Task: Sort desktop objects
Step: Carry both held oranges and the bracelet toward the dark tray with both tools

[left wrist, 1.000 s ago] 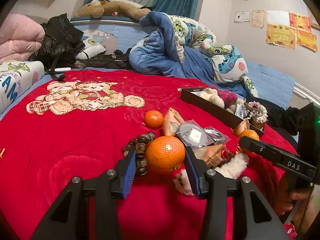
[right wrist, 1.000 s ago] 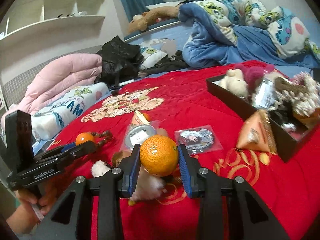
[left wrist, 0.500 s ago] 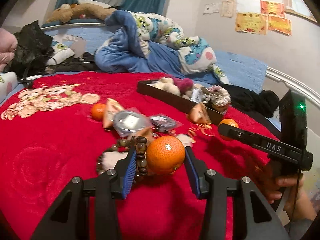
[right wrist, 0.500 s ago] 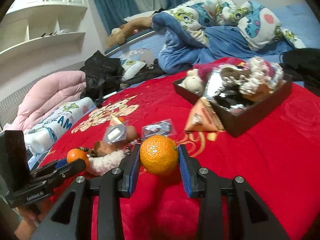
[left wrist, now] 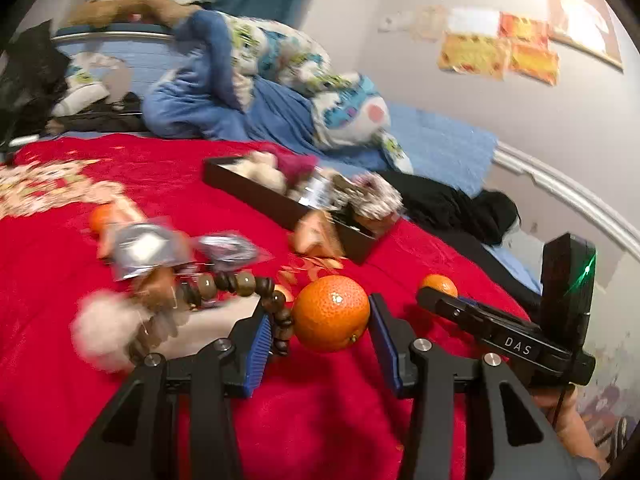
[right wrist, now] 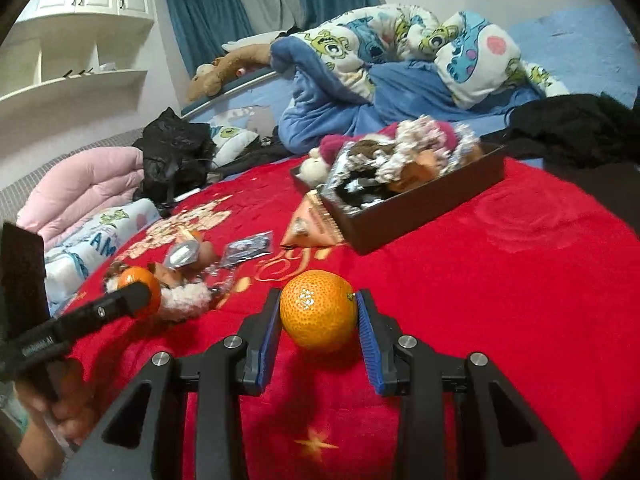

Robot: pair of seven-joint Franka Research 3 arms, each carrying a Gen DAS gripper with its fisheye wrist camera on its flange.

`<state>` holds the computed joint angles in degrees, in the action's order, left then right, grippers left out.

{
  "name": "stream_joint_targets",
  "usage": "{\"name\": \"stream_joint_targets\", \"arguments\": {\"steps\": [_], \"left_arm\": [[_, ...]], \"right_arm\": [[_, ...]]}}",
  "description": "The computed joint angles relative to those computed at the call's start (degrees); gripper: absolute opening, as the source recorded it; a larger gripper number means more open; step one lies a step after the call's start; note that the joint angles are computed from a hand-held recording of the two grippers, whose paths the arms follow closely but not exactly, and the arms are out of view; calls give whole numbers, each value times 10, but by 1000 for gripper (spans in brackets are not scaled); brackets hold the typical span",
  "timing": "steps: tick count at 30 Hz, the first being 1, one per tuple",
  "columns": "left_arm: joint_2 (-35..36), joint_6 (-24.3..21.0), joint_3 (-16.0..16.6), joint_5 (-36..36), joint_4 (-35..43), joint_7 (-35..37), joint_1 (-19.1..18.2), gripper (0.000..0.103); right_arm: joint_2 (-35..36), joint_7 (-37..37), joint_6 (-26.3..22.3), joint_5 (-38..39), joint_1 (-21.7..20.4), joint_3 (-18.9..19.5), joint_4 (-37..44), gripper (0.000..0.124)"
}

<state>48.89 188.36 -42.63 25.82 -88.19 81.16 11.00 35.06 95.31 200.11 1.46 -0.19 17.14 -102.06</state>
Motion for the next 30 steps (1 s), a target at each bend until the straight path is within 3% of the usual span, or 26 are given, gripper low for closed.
{"name": "stream_joint_targets", "arguments": {"steps": [7,10,15,22,26,30], "left_arm": [[49,-55,-27,-11,81,82,-42,48],[48,-67,-14,-33,94,97,-58,48],[57,-68,-38,-69,93,133,-46,48],[53,-75,-23,-115,102,165,-61,48],[23,-59,20,-132,79,151,-81,48],[17,-43,15,-123,62,135,-69,48]], "right_arm": [[7,49,23,-62,-72,52,-16,35],[10,64,24,-81,-77,52,-12,35],[19,87,29,-122,-100,71,-9,35],[18,115,35,-143,-98,63,-10,35],[25,128,31,-163,-111,74,-6,35],[29,142,39,-177,-121,81,-7,35]]}}
